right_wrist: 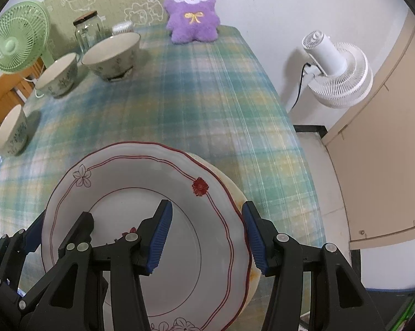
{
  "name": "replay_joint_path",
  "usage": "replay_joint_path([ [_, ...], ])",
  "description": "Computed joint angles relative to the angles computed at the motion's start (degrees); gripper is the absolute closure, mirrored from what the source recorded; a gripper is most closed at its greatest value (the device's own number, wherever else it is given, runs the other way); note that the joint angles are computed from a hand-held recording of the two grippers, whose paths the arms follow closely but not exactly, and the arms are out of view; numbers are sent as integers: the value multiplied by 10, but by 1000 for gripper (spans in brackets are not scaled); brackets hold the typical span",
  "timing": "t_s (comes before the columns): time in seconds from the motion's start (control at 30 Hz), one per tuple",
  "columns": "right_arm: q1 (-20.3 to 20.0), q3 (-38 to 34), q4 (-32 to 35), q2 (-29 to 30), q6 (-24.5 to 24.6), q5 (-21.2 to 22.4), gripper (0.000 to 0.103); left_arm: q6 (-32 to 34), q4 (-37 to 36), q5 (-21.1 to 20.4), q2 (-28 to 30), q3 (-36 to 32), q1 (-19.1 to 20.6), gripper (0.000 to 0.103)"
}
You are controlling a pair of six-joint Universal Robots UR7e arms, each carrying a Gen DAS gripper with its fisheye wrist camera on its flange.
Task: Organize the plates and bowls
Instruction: 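Carry the red-rim plate with both grippers over the yellow plate stack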
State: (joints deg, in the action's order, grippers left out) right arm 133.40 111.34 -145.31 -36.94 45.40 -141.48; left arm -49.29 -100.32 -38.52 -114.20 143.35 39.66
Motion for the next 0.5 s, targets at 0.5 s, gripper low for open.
replay_joint_path([
  [0.5,-24,27,-29,-3,-24,11,47,-39,5,7,41,15,-11,56],
])
